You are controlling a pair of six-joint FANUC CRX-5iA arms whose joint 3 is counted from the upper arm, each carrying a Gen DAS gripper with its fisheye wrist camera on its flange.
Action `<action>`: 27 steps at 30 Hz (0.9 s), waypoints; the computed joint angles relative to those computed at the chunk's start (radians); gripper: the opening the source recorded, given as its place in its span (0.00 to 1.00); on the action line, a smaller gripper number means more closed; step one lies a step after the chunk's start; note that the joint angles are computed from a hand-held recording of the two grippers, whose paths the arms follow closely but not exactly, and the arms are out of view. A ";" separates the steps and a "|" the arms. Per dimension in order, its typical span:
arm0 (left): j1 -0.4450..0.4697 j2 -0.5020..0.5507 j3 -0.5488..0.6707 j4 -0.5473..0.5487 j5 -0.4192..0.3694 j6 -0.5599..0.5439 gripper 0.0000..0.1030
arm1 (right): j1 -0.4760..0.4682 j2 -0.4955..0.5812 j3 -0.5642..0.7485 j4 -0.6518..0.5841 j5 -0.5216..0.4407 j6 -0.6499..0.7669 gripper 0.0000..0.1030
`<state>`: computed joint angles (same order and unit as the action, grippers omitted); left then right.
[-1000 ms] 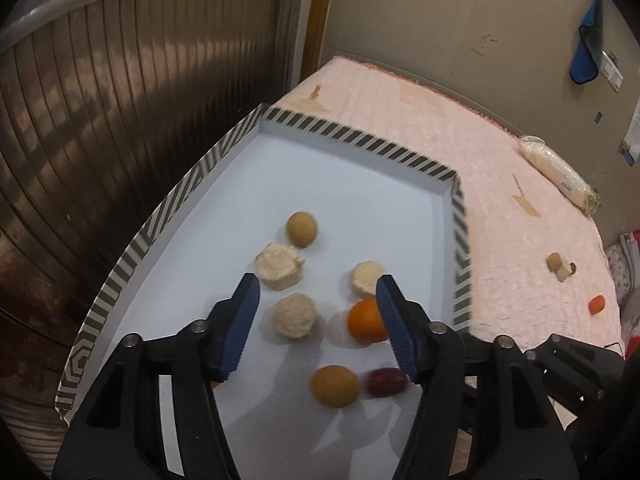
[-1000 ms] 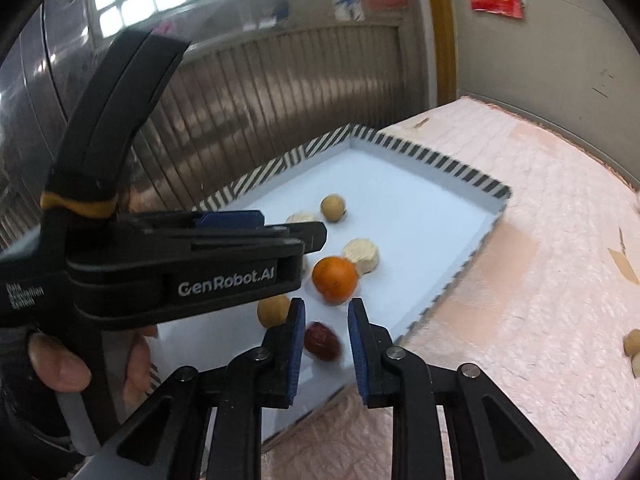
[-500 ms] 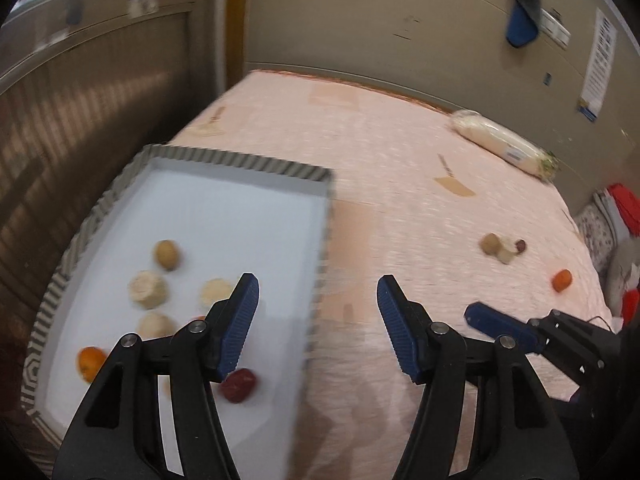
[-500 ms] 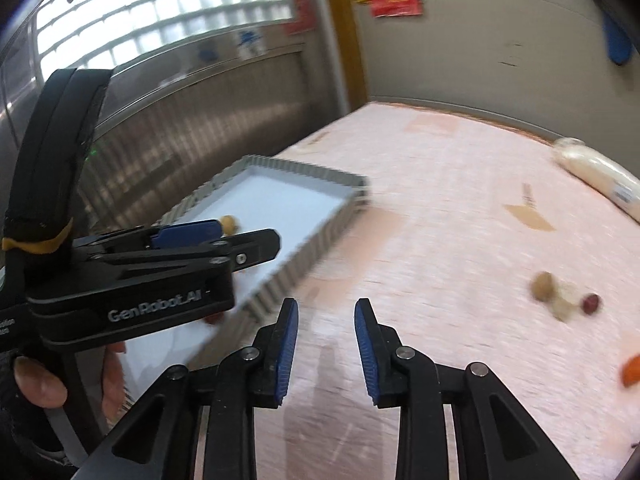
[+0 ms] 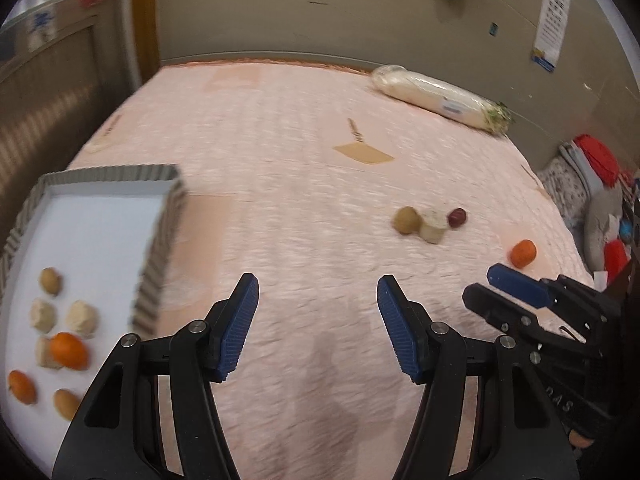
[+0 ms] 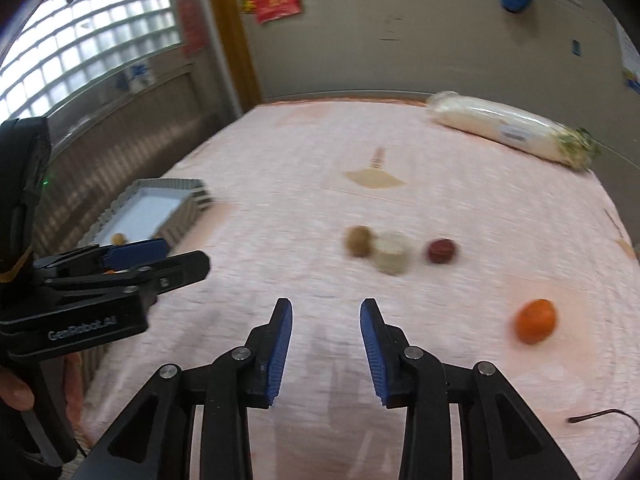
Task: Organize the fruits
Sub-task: 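Move both open tools back toward the remaining fruits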
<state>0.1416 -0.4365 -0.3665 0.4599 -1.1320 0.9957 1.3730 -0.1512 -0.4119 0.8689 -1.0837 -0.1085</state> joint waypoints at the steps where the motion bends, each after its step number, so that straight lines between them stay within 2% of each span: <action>1: -0.022 0.016 0.006 0.000 -0.001 0.009 0.60 | -0.004 -0.013 -0.011 -0.006 -0.007 0.000 0.33; 8: -0.129 0.097 0.039 -0.002 0.036 0.040 0.60 | -0.033 -0.076 -0.059 -0.050 -0.041 0.017 0.34; 13: -0.197 0.154 0.086 -0.067 0.060 0.049 0.60 | -0.044 -0.097 -0.076 -0.054 -0.036 0.019 0.34; 22: -0.262 0.243 0.157 -0.163 0.078 0.106 0.60 | -0.053 -0.104 -0.078 -0.058 -0.025 0.029 0.35; 27: -0.284 0.272 0.175 -0.161 0.085 0.100 0.60 | -0.055 -0.105 -0.080 -0.062 -0.017 0.033 0.35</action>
